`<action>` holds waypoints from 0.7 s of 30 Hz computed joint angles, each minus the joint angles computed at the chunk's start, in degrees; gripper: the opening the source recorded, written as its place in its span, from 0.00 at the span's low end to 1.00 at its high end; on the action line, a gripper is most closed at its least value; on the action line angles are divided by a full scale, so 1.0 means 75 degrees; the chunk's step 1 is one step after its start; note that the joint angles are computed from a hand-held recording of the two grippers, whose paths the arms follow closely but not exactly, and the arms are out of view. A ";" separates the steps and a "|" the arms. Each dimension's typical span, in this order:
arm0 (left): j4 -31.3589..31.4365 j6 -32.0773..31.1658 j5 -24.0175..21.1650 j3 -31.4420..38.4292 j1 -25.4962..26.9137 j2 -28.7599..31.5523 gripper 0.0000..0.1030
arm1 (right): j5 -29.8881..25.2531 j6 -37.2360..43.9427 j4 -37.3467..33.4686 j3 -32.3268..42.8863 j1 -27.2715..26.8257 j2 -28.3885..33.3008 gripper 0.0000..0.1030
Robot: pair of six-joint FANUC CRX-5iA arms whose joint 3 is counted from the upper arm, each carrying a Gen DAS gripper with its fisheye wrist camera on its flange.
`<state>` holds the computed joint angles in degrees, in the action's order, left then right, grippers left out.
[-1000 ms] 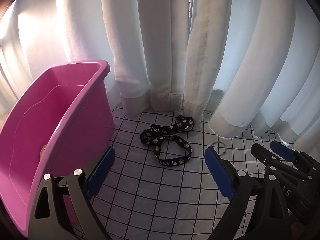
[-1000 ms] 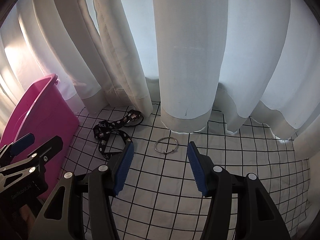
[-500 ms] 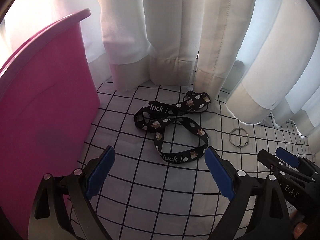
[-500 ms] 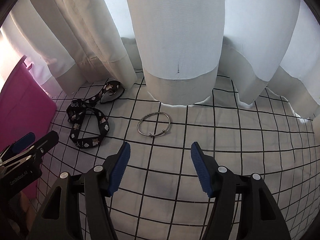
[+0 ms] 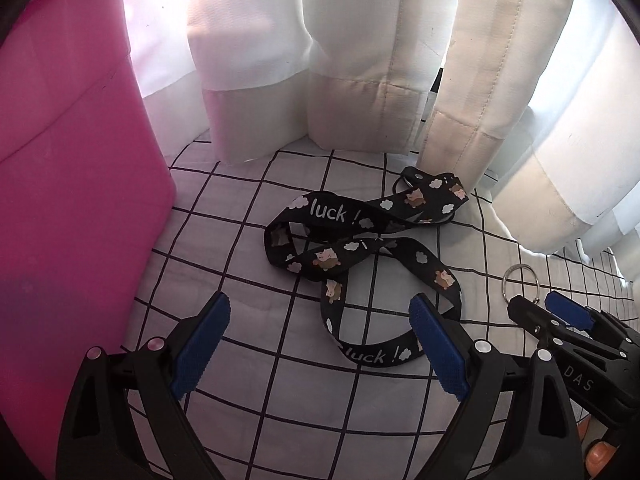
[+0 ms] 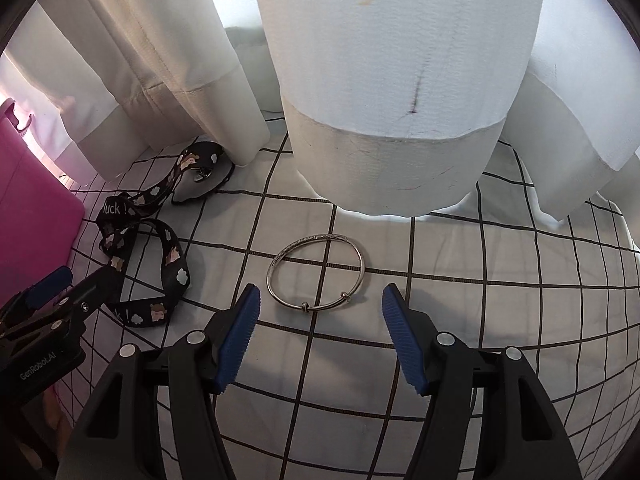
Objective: Organize jewelry
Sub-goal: 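Grasp the silver bangle with the right tool while the left tool grasps the black lanyard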
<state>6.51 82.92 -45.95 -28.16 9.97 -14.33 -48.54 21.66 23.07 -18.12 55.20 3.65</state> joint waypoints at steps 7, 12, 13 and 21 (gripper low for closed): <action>-0.0159 0.0288 0.0120 0.0176 0.0038 0.0397 0.87 | -0.0029 0.0037 0.0208 0.0088 -0.0024 0.0173 0.61; -0.0405 0.0496 0.0124 0.0333 0.0033 0.0697 0.88 | -0.0061 0.0039 0.0400 0.0194 0.0010 0.0380 0.62; -0.0554 0.0586 0.0165 0.0348 -0.0026 0.0681 0.89 | -0.0077 0.0058 0.0420 0.0188 0.0006 0.0376 0.62; -0.0788 0.0685 0.0362 0.0391 -0.0110 0.0743 0.94 | -0.0197 -0.0007 0.0579 0.0151 0.0012 0.0393 0.69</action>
